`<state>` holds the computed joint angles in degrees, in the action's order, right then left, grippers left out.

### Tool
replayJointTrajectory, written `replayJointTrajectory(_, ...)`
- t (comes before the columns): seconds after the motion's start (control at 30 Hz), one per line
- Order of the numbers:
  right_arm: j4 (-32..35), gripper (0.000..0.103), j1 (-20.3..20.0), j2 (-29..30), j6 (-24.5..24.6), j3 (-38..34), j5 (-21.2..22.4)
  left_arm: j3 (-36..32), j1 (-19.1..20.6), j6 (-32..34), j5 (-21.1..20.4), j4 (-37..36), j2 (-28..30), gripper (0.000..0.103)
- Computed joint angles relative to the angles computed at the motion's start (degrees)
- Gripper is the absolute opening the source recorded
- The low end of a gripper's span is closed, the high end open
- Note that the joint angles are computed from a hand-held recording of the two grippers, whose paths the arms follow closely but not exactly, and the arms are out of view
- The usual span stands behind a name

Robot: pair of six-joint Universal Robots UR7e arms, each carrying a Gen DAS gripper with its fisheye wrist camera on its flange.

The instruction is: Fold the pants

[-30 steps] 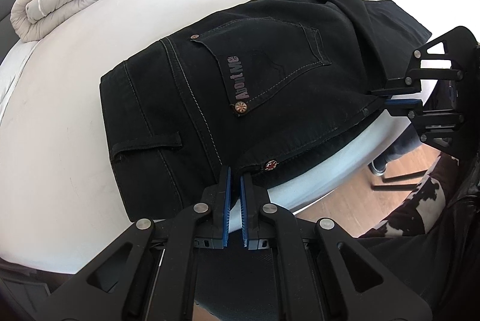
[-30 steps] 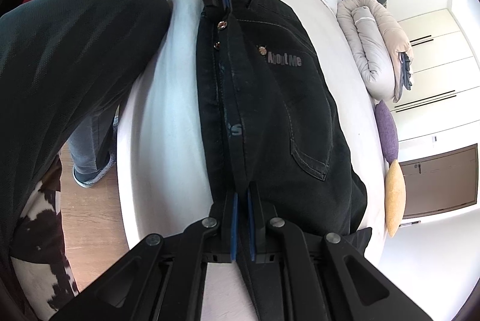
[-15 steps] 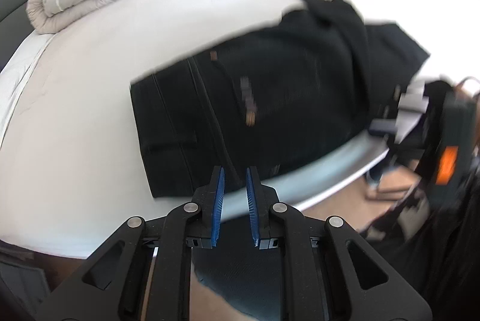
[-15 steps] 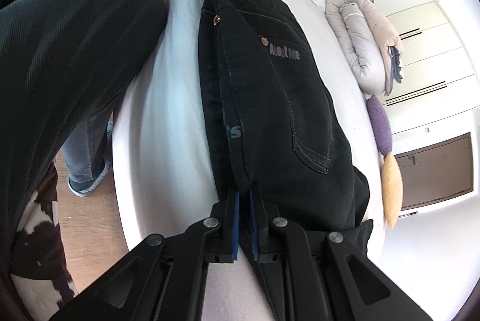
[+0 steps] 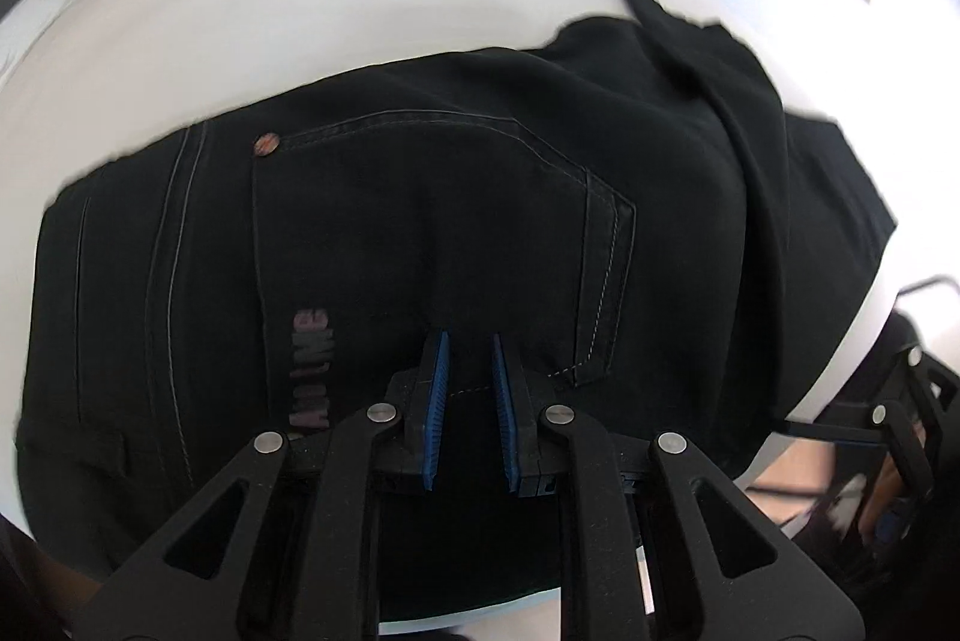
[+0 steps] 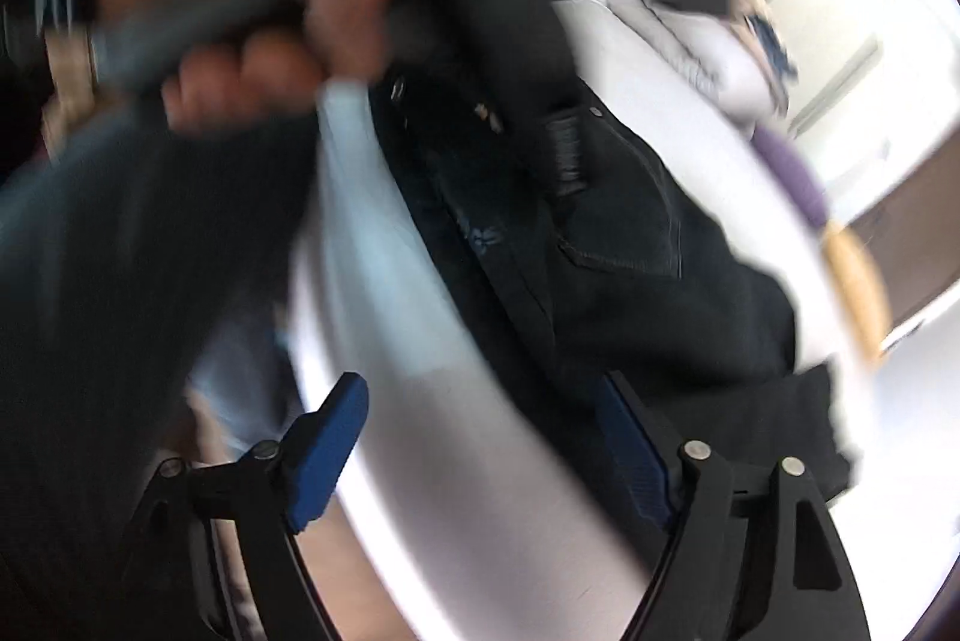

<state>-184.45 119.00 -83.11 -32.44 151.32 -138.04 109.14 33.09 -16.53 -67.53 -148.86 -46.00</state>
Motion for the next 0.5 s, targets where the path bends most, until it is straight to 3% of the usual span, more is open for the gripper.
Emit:
replayJointTrajectory(0.07,9.93,0.07,-4.27,-10.24,7.93,-1.0,6.91,0.28,0.6,-2.0,-1.08,-1.12,-0.26,0.014)
replayJointTrajectory(0.17,18.81,0.062,-12.78,-21.94,16.07,-4.8,16.28,0.31,0.57,-2.25,-0.7,-1.65,-0.08,0.014)
replayJointTrajectory(0.27,23.77,0.062,-21.75,-28.4,23.54,-10.51,21.78,0.59,-0.04,-3.79,0.51,-2.03,0.31,0.014)
replayJointTrajectory(0.33,26.5,0.069,-25.56,-28.02,27.64,-15.73,21.01,3.05,-0.62,-4.53,1.37,-4.67,0.07,0.014)
replayJointTrajectory(0.5,31.27,0.072,-29.45,-17.55,31.47,-29.49,14.03,7.57,-1.66,-5.43,2.55,-8.83,-1.83,0.014)
